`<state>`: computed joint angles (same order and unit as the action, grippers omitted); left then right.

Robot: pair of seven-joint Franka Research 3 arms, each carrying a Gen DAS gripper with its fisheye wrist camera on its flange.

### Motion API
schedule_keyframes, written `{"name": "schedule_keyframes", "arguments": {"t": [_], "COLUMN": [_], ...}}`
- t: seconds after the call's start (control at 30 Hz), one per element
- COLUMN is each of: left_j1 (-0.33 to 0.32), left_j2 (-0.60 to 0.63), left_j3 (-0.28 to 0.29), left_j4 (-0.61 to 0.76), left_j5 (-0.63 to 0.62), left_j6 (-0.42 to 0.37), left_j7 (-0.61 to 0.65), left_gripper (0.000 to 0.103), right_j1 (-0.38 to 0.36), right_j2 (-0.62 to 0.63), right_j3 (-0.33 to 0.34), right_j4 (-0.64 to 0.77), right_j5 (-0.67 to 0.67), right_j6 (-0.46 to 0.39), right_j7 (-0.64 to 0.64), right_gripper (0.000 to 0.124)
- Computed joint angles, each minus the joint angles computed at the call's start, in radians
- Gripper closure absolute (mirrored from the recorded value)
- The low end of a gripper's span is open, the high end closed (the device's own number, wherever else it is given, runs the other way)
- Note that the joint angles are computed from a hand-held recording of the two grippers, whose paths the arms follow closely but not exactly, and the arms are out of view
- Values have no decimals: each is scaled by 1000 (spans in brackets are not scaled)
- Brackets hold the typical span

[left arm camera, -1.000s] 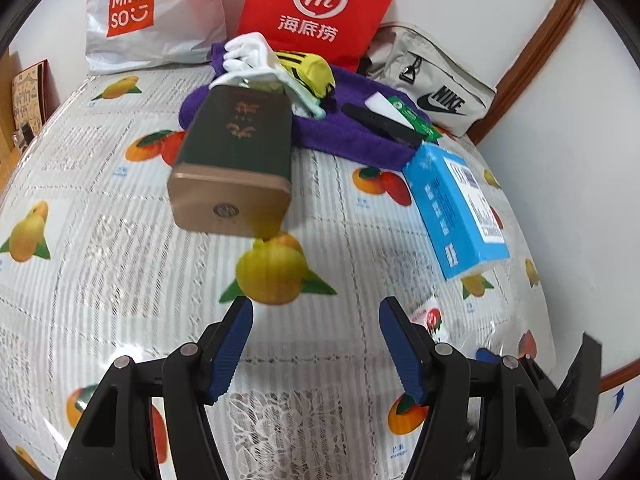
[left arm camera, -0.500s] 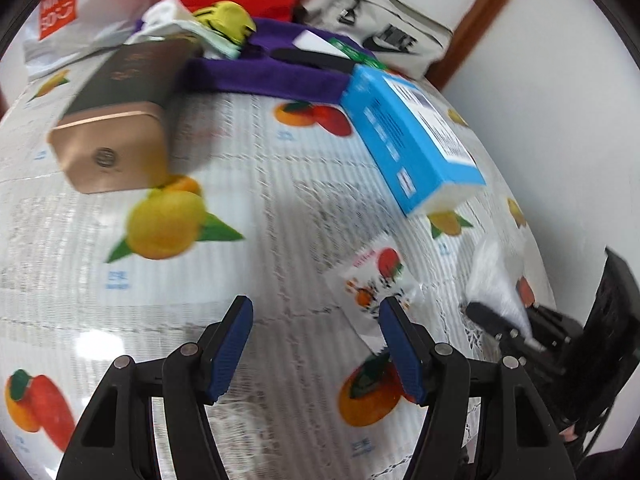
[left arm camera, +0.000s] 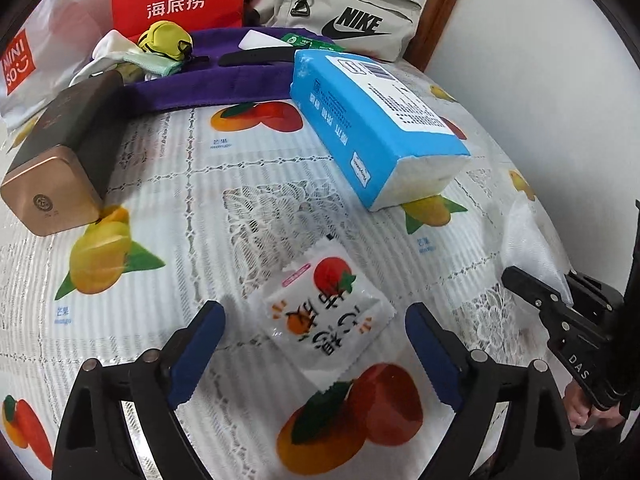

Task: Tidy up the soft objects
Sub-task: 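Grasp the white snack packet with the left tool while the right holds the mesh bag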

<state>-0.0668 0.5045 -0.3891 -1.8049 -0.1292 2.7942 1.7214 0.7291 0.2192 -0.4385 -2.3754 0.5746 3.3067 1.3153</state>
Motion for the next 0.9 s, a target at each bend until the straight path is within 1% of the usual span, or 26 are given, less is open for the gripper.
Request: {"name": "schedule_keyframes", "arguments": {"t": [0.03, 0.07, 0.13, 0.2, 0.27, 0.3, 0.33, 0.37, 0.4, 0.47, 0.5, 0.53, 0.6, 0.63, 0.73, 0.77, 0.83, 0.87, 0.9], "left_j1": [-5, -15, -55, -93, -156, -185, -218, -242, -234, -216, -204, -199, -171, -166, -128, -122, -135, -135, -135], "left_j2": [2, 5, 8, 13, 17, 17, 16, 13, 10, 7, 5, 5, 7, 7, 12, 13, 10, 10, 8], "left_j3": [4, 12, 48, 82, 146, 176, 211, 239, 233, 218, 209, 204, 178, 174, 137, 132, 148, 149, 151], "left_j4": [3, 9, 18, 20, 18, 16, 12, 0, -11, -19, -24, -27, -31, -32, -37, -39, -49, -54, -59], "left_j5": [2, 13, 60, 113, 201, 247, 297, 346, 356, 379, 385, 393, 399, 402, 393, 393, 409, 412, 415], "left_j6": [1, 0, 4, 25, 58, 68, 81, 107, 127, 144, 157, 165, 180, 183, 199, 205, 226, 235, 242], "left_j7": [-7, -16, -52, -93, -167, -204, -247, -291, -298, -318, -326, -334, -324, -326, -303, -297, -301, -304, -306], "left_gripper": [12, 12, 12, 12, 12, 12, 11, 12, 15, 26, 35, 42, 48, 51, 53, 53, 54, 54, 63], "right_j1": [23, 27, 1, -5, -51, -49, -26, -26, -37, -37, -38, -39, -42, -34, -17, 7, 67, 78, 61], "right_j2": [2, 0, -4, -4, -7, -6, -1, 0, -2, -2, -2, -1, -2, -3, -3, 1, 11, 15, 14], "right_j3": [-25, -32, -11, -7, 35, 32, 12, 12, 24, 25, 27, 29, 33, 26, 15, -6, -61, -70, -52], "right_j4": [-1, -5, -11, -13, -15, -15, -12, -11, -13, -14, -14, -14, -14, -15, -15, -13, -7, -2, -1], "right_j5": [8, 16, 24, 41, 45, 49, 58, 60, 57, 58, 59, 61, 64, 68, 79, 85, 94, 91, 77], "right_j6": [2, 5, 10, 15, 14, 13, 12, 11, 11, 13, 14, 15, 15, 15, 13, 9, -3, -13, -15], "right_j7": [1, 2, 2, -3, -6, -9, -11, -13, -13, -15, -17, -18, -20, -22, -28, -29, -21, -7, 4], "right_gripper": [115, 115, 115, 115, 115, 115, 115, 115, 115, 115, 115, 115, 115, 115, 115, 115, 115, 115, 115]}}
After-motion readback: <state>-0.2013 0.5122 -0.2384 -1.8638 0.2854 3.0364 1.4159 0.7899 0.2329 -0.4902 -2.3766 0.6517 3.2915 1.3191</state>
